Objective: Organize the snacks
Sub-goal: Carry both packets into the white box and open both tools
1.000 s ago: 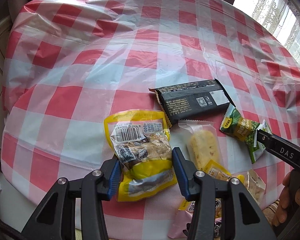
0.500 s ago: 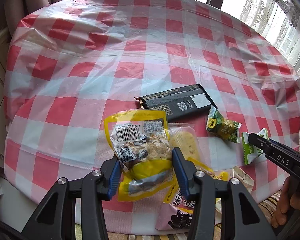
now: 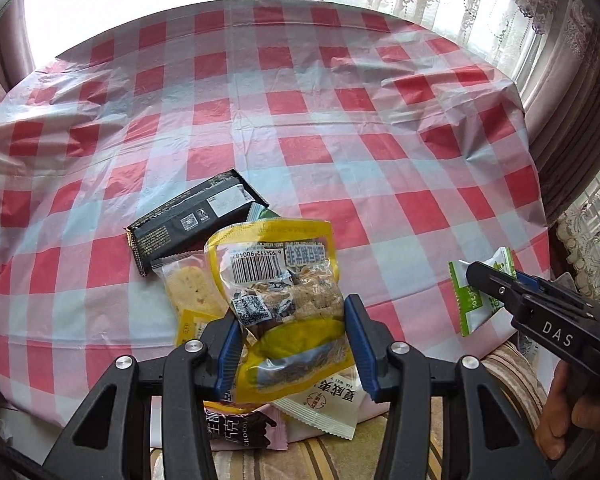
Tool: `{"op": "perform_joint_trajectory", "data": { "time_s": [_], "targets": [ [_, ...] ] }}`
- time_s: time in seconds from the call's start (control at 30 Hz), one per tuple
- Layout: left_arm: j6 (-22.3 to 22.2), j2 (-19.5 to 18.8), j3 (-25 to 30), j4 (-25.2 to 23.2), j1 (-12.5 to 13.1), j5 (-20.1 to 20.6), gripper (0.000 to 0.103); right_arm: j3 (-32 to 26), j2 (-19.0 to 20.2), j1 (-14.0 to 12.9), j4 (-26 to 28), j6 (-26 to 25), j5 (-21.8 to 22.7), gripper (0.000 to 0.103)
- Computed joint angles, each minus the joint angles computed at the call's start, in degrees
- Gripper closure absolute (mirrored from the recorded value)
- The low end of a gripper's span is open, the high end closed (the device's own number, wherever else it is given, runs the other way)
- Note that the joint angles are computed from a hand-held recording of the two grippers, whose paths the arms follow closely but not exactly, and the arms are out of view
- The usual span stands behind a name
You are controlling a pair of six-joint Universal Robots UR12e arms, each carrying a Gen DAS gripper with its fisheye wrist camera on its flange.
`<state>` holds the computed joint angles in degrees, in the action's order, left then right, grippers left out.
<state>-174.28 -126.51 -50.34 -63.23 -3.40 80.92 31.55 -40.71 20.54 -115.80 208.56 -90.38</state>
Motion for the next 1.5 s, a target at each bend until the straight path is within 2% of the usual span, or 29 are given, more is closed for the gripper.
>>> {"op": "perform_joint_trajectory", "data": {
  "time_s": [0.17, 0.37, 0.5, 0.7, 0.97, 1.2, 1.3, 1.37, 1.43, 1.5],
  "targets": [
    [5.02, -0.99, 2.28, -2.21, -3.11, -0.67, 0.054, 12.54, -6.77, -1.66, -7.01, 3.64, 0.31, 0.063],
    [12.52, -2.18, 4.52, -4.95, -7.01, -0.99, 0.054, 25.04, -13.62, -3.57, -12.95, 8.96, -1.51, 0.063],
    [17.23, -3.06, 5.95, -7.58, -9.42, -1.55, 0.054, 31.96, -17.45, -4.87, -15.77, 12.82, -2.83, 0.063],
    [21.67, -4.95, 9.08, -12.38, -12.36, -1.46, 0.054, 40.39, -22.08, -6.77, -18.43, 17.84, -4.35, 0.063],
    [24.78, -6.72, 12.22, -17.75, -15.19, -1.23, 0.054, 46.73, -25.14, -8.79, -19.76, 22.54, -4.3, 0.063],
    [25.6, -8.81, 15.89, -22.94, -16.18, -1.6, 0.054, 48.41, -25.87, -9.52, -20.18, 24.47, -4.18, 0.059],
    [25.09, -9.58, 17.29, -23.72, -16.24, -2.02, 0.049, 48.59, -26.01, -9.61, -20.13, 25.09, -4.59, 0.058],
    [24.73, -9.65, 17.48, -23.7, -16.29, -1.91, 0.041, 48.48, -26.07, -9.65, -19.26, 25.26, -4.88, 0.055],
    [24.3, -9.52, 17.32, -23.47, -16.29, -1.63, 0.039, 48.7, -26.24, -9.79, -19.29, 25.23, -4.92, 0.051],
    [23.26, -9.25, 16.92, -23.0, -16.24, -1.74, 0.039, 48.87, -26.39, -9.85, -19.46, 25.5, -5.11, 0.043]
  ]
}}
